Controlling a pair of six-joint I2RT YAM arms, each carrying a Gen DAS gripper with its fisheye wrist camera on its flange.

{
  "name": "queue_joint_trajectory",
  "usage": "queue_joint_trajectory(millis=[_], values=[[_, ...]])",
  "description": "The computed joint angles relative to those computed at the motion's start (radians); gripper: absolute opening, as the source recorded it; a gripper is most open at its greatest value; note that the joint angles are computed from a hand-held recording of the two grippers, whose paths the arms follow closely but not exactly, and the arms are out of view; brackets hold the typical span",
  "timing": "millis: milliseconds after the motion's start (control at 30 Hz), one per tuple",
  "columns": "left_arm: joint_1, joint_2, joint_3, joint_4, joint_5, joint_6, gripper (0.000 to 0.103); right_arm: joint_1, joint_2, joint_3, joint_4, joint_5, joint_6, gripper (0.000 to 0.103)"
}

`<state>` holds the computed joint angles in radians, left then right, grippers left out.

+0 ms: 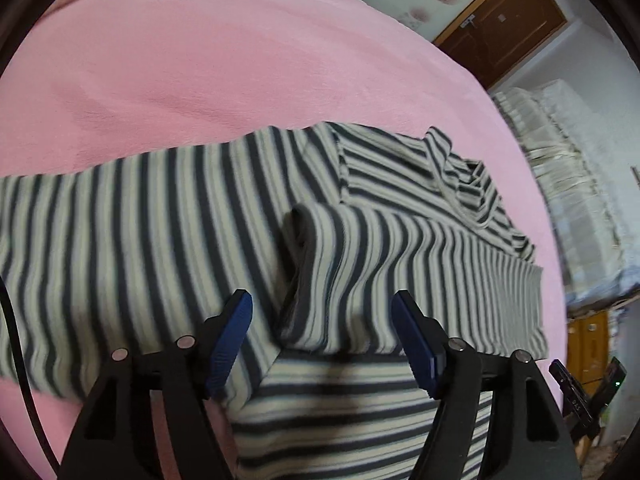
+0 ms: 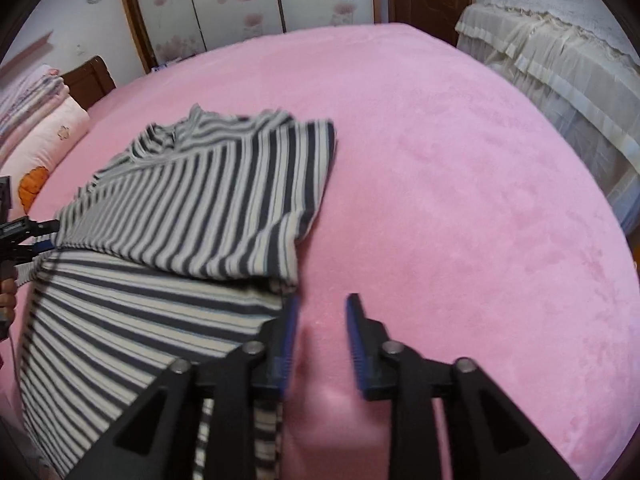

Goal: Fold small clothes

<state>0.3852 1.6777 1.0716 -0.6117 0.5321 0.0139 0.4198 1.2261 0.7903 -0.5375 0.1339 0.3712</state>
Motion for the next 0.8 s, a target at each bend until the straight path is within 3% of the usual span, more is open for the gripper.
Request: queue_joint_trajectory(millis=[267, 467, 600, 800], values=[[-0.004, 0.185, 0.182, -0.055, 0.207, 0.031, 0.071, -0.058, 0.138, 0.142, 0.017, 0.001, -0.057, 0.037], [-0.032, 0.220, 0.224, 0.005, 0.185, -0.022, 0.070, -0.132, 0.321, 0.271, 0.087, -0.113, -0.032, 0.037], [-0.025, 0.194, 0.189, 0.097, 0.171, -0.073, 0.056, -0.185, 0.461, 0.384, 0.106, -0.182, -0.002, 0.037], [-0.032, 0.156, 0.172, 0.129, 0.129, -0.049, 0.030, -0.240, 0.653, 0.538, 0.085, -0.274, 0.011, 0.037]])
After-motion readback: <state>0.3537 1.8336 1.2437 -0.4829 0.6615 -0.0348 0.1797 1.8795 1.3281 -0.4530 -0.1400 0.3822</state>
